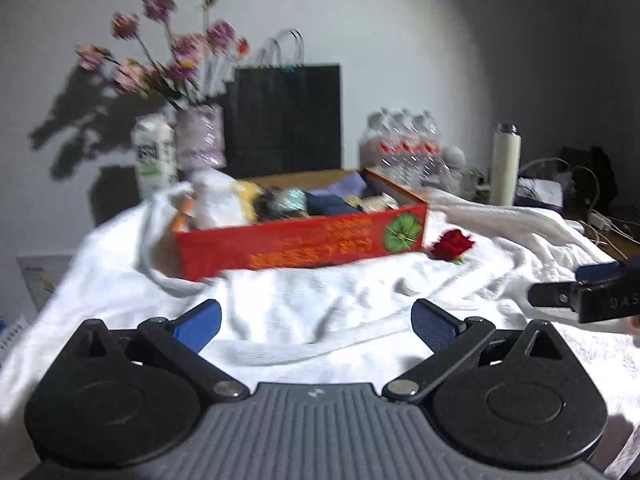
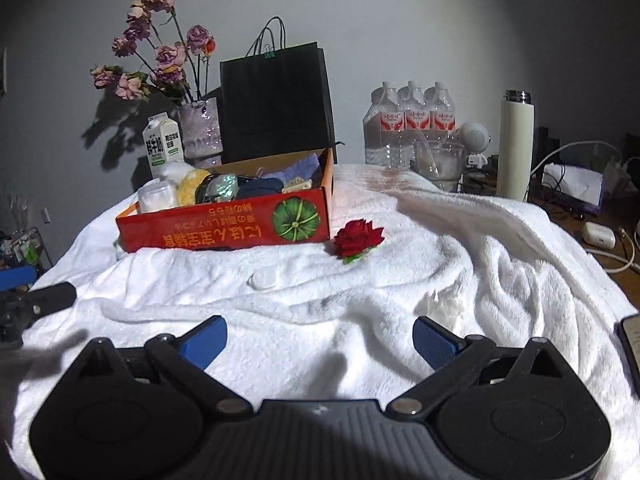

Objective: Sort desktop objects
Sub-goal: 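Withdraw both open tools from the box back over the towel, then grasp the red rose with right tool while left tool grasps a small white cap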

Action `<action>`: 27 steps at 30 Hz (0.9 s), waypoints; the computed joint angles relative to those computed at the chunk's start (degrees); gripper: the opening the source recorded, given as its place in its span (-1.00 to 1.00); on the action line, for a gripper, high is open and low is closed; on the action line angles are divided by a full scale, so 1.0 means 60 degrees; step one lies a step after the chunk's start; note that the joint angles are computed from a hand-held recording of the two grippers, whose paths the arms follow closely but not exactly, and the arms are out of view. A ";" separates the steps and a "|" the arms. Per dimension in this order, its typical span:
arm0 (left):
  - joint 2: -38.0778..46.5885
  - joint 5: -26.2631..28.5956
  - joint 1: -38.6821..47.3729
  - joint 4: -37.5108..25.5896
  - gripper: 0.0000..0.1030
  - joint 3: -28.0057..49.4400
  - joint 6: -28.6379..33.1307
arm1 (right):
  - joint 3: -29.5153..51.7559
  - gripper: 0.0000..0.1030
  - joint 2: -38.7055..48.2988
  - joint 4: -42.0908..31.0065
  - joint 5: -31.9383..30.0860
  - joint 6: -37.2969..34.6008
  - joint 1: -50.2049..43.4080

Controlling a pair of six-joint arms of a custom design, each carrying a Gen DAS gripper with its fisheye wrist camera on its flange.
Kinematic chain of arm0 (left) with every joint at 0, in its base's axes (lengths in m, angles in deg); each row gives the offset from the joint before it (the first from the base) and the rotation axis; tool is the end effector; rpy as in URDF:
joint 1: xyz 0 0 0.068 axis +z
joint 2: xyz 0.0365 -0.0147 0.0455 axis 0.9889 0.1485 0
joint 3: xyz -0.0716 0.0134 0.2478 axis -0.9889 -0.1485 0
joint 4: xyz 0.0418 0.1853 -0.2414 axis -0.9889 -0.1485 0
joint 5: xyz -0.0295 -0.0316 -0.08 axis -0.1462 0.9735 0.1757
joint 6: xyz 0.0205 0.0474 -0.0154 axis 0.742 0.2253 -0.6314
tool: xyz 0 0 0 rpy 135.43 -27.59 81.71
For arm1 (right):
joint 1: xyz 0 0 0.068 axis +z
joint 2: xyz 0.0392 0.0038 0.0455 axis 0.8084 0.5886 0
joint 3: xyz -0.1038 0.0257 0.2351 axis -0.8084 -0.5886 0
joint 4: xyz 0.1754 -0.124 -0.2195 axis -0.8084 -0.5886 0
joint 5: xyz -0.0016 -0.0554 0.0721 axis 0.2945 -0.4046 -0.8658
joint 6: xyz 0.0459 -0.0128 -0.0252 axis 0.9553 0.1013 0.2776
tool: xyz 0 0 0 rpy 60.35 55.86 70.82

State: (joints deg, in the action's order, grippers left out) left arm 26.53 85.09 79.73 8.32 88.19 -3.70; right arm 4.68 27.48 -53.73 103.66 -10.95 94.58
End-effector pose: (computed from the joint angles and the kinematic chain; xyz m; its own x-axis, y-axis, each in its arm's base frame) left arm 0.3262 -0.0302 0.0237 -0.2950 0.2876 -0.9112 0.6600 0.7509 0.0234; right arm 0.1884 0.1273 0.0075 -0.4279 0.2664 -0.8636 0.3508 0.9296 0.1130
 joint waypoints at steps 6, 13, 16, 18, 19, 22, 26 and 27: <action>0.1359 -0.0692 -0.1704 0.0049 0.97 0.1365 0.0132 | 0.0234 0.90 0.0616 0.1238 -0.0821 -0.1920 -0.1711; 0.2964 -0.2015 -0.3409 -0.2370 0.40 0.4179 0.0672 | 0.1863 0.82 0.1341 0.1547 -0.3291 -0.4663 -0.4779; 0.3627 -0.2215 -0.3594 -0.3121 0.10 0.5148 0.0533 | 0.3233 0.79 0.2164 0.0672 -0.4616 -0.5132 -0.5544; 0.3813 -0.2324 -0.3620 -0.3355 0.01 0.5439 0.0367 | 0.4142 0.67 0.2907 0.0121 -0.4797 -0.5350 -0.5664; 0.3835 -0.2195 -0.3584 -0.3260 -0.14 0.5434 0.0292 | 0.4526 0.51 0.3272 -0.0033 -0.4809 -0.5372 -0.5694; 0.3935 -0.1873 -0.3479 -0.3235 -0.42 0.5508 0.0212 | 0.5209 0.06 0.4026 -0.0277 -0.5187 -0.4920 -0.5910; 0.3949 -0.1643 -0.3390 -0.3355 -0.42 0.5600 -0.0001 | 0.5116 -0.12 0.4363 0.0308 -0.5259 -0.4955 -0.5821; 0.3942 -0.1648 -0.3386 -0.3320 -0.43 0.5579 -0.0030 | 0.5047 -0.17 0.4374 0.0455 -0.5208 -0.4967 -0.5766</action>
State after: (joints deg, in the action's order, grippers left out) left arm 50.18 75.20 59.42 -11.60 121.67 -3.88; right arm 34.97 53.72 -51.00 72.41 -40.75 59.98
